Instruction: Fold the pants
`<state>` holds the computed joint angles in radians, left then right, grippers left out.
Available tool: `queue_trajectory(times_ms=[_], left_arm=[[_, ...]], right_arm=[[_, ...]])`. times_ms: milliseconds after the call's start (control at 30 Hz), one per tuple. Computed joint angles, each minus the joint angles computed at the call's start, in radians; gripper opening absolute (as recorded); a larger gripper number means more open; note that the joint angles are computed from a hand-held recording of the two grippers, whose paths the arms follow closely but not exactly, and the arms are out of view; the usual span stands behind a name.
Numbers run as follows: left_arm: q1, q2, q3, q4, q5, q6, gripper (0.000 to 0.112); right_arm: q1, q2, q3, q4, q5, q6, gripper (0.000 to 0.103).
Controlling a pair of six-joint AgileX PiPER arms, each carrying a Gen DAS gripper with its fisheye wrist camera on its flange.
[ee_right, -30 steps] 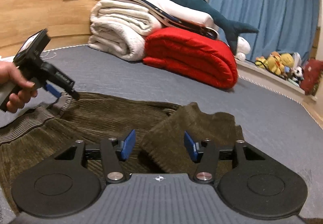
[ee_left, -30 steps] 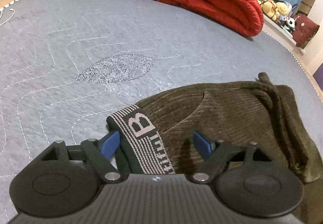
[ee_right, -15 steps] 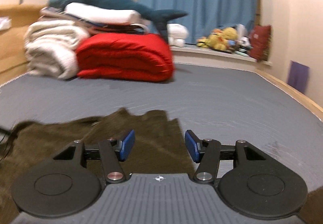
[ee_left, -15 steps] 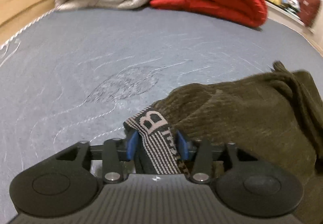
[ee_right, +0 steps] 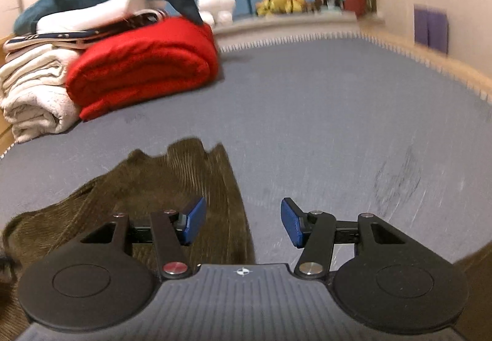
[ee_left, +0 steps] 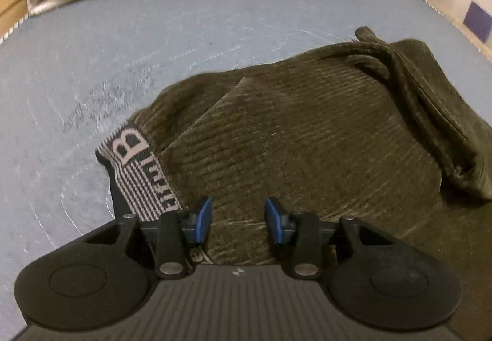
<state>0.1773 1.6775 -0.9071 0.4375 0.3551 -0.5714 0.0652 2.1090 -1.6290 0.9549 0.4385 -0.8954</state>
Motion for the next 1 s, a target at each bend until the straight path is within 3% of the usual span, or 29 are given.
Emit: queue_trajectory(times_ms=[100,367,433,467,500,567,633,700,767,833,900,933,1000], left_arm=[[-0.058,-0.043,0.017,0.191,0.011,-0.170,0.045],[-0.176,-0.100,0.034,0.324,0.030,-0.269,0.046],[-0.185,-0.100,0.034,0.339,0.036,-0.268,0.047],[-0.186,-0.094,0.031,0.344,0.036,-0.270,0.047],[-0.181,-0.091,0.033,0.344,0.027,-0.267,0.047],[-0.172,-0.094,0.034,0.323,0.015,-0.247,0.047],[-0.165,-0.109,0.043,0.289,0.002,-0.219,0.047],[-0.161,-0.113,0.046,0.280,-0.008,-0.209,0.047],[-0.158,-0.113,0.044,0.263,-0.015,-0.184,0.047],[-0.158,-0.111,0.041,0.252,-0.016,-0.172,0.047],[-0.155,-0.110,0.040,0.236,-0.021,-0.157,0.047],[-0.153,-0.111,0.041,0.225,-0.025,-0.146,0.047],[-0.152,-0.110,0.042,0.217,-0.031,-0.139,0.050]], right_arm=[[-0.014,0.068,-0.096,-0.113,0.086,0.159,0.056],[-0.010,0.190,-0.261,-0.237,0.267,0.279,0.055],[-0.002,0.199,-0.266,-0.262,0.278,0.279,0.052],[-0.002,0.198,-0.261,-0.256,0.278,0.274,0.043],[-0.003,0.194,-0.254,-0.232,0.280,0.249,0.026],[-0.005,0.158,-0.190,-0.165,0.230,0.139,0.013],[-0.010,0.113,-0.107,-0.021,0.184,-0.061,0.011],[-0.024,0.072,-0.049,0.140,0.216,-0.261,0.010],[-0.043,0.010,0.005,0.239,0.327,-0.461,0.009],[-0.077,-0.023,0.040,0.290,0.524,-0.655,0.008],[-0.095,-0.010,0.032,0.261,0.688,-0.723,0.007],[-0.088,0.002,0.009,0.208,0.718,-0.697,0.007],[-0.068,0.013,-0.012,0.120,0.679,-0.637,0.009]])
